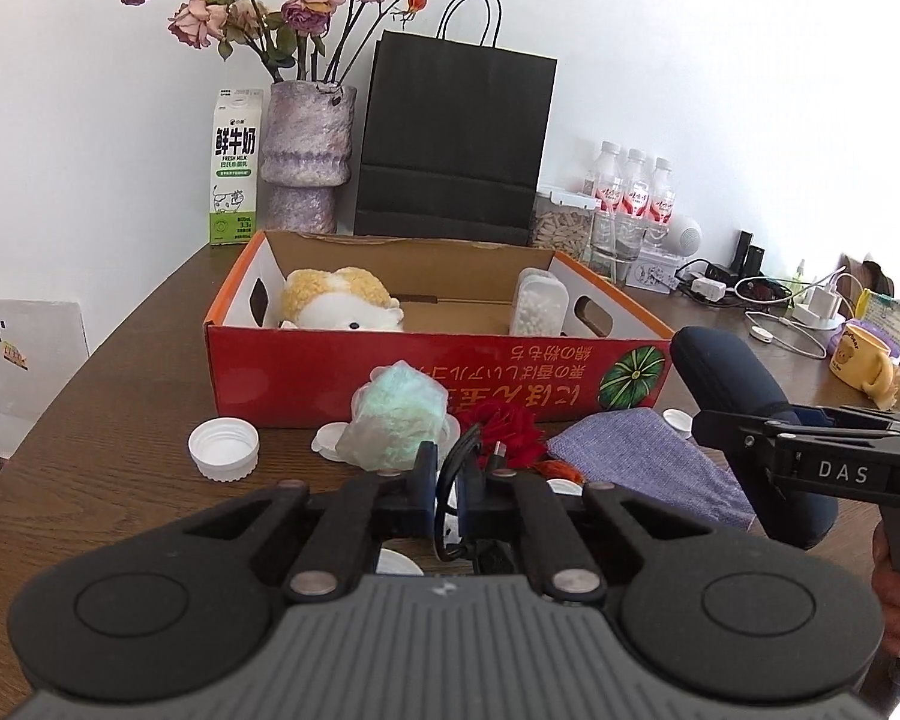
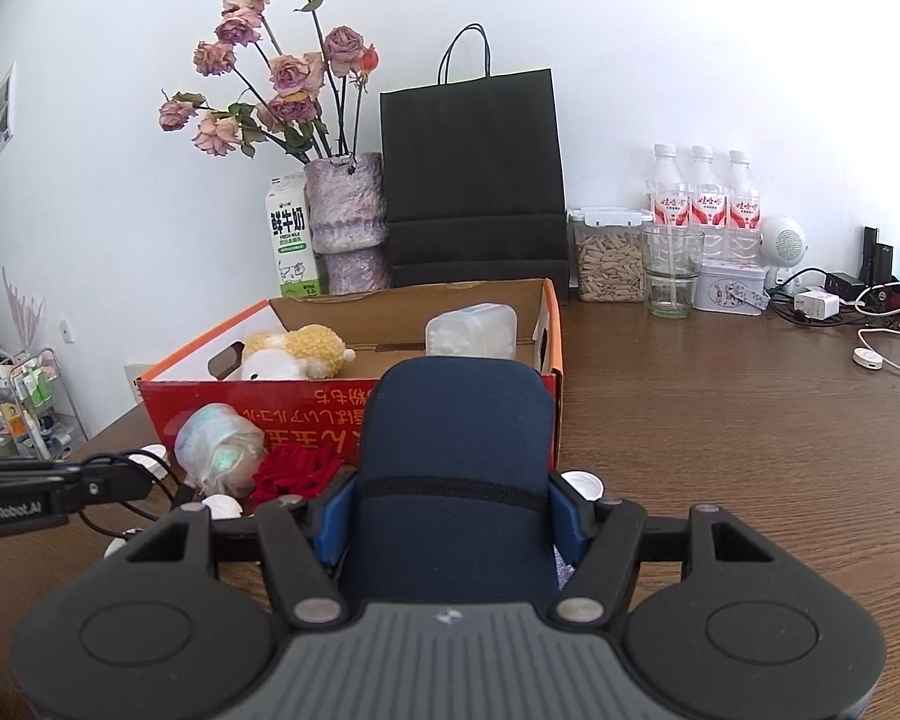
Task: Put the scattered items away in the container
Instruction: 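Lift the navy pouch with the right gripper while the left grasps the black cable, then carry the navy pouch and black cable over the box and open both grippers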
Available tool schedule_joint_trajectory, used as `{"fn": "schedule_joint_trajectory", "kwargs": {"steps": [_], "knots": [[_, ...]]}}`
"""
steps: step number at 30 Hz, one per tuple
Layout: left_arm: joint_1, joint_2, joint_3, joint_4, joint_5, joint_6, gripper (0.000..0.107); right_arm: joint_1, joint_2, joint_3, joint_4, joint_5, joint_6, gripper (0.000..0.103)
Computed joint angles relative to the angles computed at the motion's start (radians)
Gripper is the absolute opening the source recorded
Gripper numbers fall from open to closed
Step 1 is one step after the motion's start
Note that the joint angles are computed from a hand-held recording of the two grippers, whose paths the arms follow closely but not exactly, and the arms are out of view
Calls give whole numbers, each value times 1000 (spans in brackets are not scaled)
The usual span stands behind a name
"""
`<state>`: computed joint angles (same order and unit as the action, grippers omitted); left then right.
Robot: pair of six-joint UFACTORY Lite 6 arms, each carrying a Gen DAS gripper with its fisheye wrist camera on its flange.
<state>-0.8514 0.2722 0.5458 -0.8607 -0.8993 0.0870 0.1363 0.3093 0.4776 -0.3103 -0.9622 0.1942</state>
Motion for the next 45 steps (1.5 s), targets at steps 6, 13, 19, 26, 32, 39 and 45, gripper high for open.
{"fn": "schedule_joint_trajectory", "kwargs": {"steps": [6,13,19,26,32,39,45], "knots": [[-21,-46,-29,-9,-25,11,7,8,-17,-14,11,-5,-4,63],[-20,-86,-34,-2,-48,31,7,34,-53,-16,22,4,-3,63],[16,-111,-11,35,-60,54,7,80,-70,33,51,37,-16,63],[94,-88,92,77,-71,120,7,133,-30,186,104,110,-41,63],[215,12,271,149,-13,155,7,180,88,427,158,232,-57,63],[362,227,535,238,94,129,7,226,319,783,202,393,-61,63],[416,392,656,301,110,116,7,233,513,992,201,440,-73,63]]}}
